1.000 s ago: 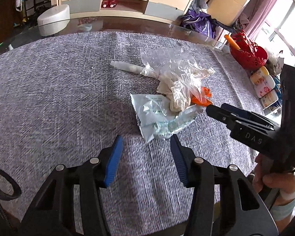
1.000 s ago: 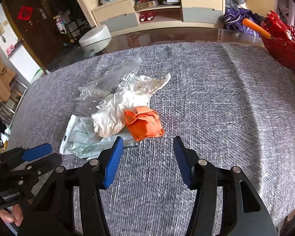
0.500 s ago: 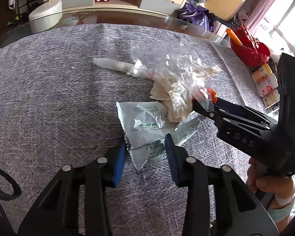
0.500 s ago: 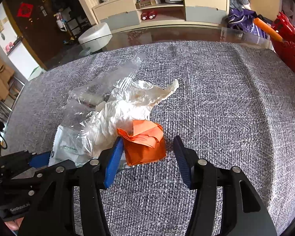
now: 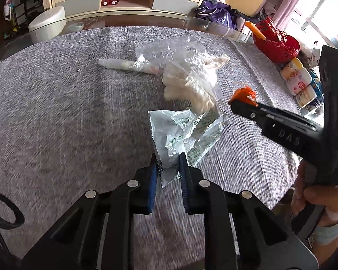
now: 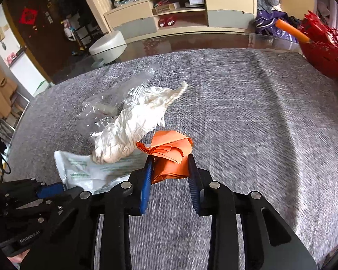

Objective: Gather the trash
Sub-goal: 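Lower the packet and orange paper into the bin and open both tools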

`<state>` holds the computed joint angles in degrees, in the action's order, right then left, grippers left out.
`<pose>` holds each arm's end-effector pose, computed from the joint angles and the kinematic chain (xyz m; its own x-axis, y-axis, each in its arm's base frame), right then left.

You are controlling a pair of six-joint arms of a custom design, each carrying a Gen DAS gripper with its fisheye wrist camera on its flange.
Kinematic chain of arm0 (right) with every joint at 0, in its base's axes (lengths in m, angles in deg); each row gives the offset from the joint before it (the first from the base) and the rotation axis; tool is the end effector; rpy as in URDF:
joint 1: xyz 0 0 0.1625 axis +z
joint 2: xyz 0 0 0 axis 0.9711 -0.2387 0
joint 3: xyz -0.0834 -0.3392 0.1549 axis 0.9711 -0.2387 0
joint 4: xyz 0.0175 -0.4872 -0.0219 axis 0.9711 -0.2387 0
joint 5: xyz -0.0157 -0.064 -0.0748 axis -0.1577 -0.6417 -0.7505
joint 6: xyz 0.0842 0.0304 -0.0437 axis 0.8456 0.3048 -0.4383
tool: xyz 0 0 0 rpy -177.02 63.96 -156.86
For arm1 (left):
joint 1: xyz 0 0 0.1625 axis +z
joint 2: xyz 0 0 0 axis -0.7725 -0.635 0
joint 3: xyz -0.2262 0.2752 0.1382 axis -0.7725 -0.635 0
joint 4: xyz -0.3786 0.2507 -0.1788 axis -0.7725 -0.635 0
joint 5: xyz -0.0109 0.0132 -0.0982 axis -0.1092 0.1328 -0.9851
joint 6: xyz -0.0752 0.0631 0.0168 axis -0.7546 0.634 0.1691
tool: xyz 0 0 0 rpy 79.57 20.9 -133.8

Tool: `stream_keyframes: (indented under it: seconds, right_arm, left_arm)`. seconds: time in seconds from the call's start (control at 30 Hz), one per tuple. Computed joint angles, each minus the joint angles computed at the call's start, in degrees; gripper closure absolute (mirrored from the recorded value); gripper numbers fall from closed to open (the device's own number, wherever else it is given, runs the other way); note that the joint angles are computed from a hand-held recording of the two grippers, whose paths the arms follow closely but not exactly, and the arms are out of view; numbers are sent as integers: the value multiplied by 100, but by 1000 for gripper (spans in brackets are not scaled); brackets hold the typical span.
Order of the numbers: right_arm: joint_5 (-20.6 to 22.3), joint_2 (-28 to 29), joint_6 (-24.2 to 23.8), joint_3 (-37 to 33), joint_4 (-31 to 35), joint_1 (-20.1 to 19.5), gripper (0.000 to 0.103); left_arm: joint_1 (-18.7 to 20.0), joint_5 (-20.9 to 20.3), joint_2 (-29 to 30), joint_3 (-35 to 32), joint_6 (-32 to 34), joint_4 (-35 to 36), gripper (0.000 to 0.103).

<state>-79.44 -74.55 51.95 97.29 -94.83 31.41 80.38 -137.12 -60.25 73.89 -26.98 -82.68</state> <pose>0.2272 -0.4453 0.3004 -0.8444 -0.1568 0.5122 -0.3696 0.8626 -0.3453 -0.3569 -0.4196 0.1626 -0.8441 0.1868 -0.5026 0.3485 0.9035 -0.2495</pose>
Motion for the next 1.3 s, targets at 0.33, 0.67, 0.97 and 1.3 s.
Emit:
stream_keyframes:
  seconds: [0.33,0.67,0.97,1.3]
  right_arm:
    - [-53,-758,245,402,541,526,72]
    - [-368,-1542,658,842,1195,1300,72]
    - [-383,-2406,1270,1386,2086,1602,72]
    - [-224,-3034,1575,2020,2743,1436,72]
  left_arm:
    - [-795,45,-887,502,-846,788,88]
    - [-1841,152,-1866,911,-1908,1911,88]
    - [-2634,-270,-2484,1390,-2827,2552,88]
    - [-2942,-1001,-2738,2081,-3448,2593,88]
